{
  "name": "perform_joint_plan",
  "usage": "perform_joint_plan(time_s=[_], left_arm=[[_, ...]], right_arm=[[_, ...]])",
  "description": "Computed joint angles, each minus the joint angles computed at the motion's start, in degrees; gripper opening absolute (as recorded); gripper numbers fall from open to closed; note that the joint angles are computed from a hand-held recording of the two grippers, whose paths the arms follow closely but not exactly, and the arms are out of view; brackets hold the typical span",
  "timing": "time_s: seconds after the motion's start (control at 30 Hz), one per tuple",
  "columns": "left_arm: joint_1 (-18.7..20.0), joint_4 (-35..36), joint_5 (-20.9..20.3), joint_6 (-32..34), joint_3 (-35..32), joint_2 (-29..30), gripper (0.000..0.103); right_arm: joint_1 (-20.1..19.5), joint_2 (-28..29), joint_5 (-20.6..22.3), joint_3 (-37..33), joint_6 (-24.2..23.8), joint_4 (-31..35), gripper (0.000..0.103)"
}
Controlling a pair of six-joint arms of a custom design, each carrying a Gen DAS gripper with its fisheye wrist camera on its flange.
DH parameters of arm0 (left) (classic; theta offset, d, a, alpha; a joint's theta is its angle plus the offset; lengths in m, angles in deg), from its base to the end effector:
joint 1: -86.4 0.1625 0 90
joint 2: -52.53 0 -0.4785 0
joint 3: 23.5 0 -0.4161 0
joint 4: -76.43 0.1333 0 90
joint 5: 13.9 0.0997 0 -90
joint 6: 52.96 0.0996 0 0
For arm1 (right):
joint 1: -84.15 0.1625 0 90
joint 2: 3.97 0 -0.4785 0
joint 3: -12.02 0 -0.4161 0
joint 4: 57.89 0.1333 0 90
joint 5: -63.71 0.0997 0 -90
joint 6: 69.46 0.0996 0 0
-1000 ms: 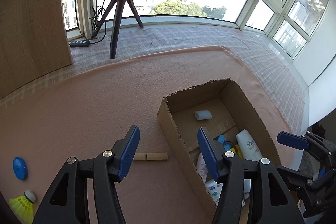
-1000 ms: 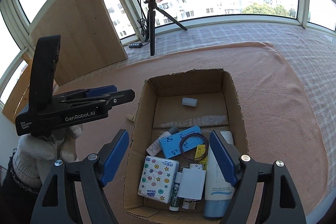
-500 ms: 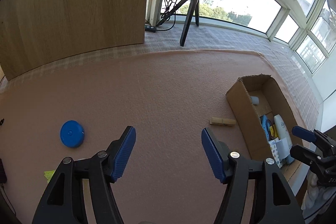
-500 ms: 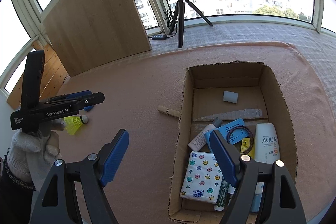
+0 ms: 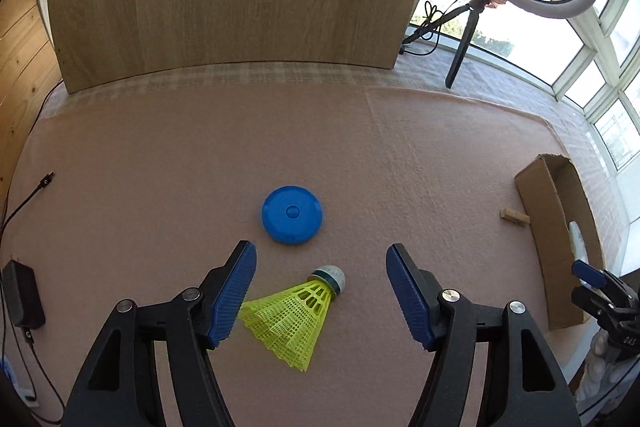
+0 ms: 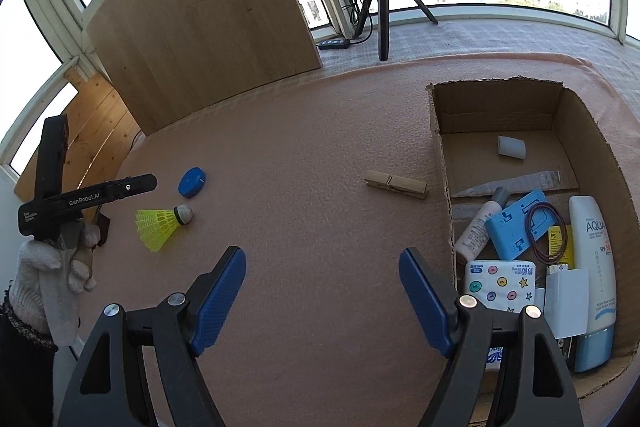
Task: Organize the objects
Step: 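Lower the left tool around the yellow shuttlecock and close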
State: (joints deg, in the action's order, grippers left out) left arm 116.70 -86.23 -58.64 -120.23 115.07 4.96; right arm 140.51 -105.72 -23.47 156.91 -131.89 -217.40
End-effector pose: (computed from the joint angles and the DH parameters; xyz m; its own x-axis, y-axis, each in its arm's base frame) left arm -0.2322 -0.3720 0.0017 -0.8185 -0.1633 -0.5507 0.1671 0.8496 -0.5003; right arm -0.0731 -0.3594 0.3016 -0.8304 -0.4135 0.3733 -0.5181 0.8196 -0.2446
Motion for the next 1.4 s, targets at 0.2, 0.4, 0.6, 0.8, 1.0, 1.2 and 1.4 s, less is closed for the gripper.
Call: perform_joint_plan(time_s=[0.2,0.4,0.6,0.8,1.0,1.2,1.4], left_arm=[[4.44,-6.55,-2.74,4.03,3.28,-1.03,0.071],[8.29,-16.12,-7.44,9.68,4.65,1.21,0.07],[8.42,-23.67,-12.04,12.29,5.71,4.02,0.07],[6.2,-26.64,-14.19,12.09,5.61,6.88,0.067],[3.96,-25.28,-14.71,11.97,4.79,8.74,0.062],[2.29,-25.11,-14.72,10.7,5.2,9.9,0.056],[0.99,-25.94,-14.11,9.38,5.86,10.32,0.052]], right_arm=[[4.05,3.17,-5.66,3.13,0.67,-7.72,0.076],[6.19,6.11,-8.34,3.62,3.93,-9.47,0.076],[7.6,7.46,-8.29,3.68,6.53,-8.51,0.076],[10.01,10.25,-9.01,2.08,10.58,-5.58,0.075],[13.99,15.56,-10.64,-0.02,14.35,-4.18,0.073],[16.93,21.46,-11.66,-2.53,19.44,-0.11,0.072],[19.25,26.43,-12.16,-4.06,22.05,1.95,0.067]])
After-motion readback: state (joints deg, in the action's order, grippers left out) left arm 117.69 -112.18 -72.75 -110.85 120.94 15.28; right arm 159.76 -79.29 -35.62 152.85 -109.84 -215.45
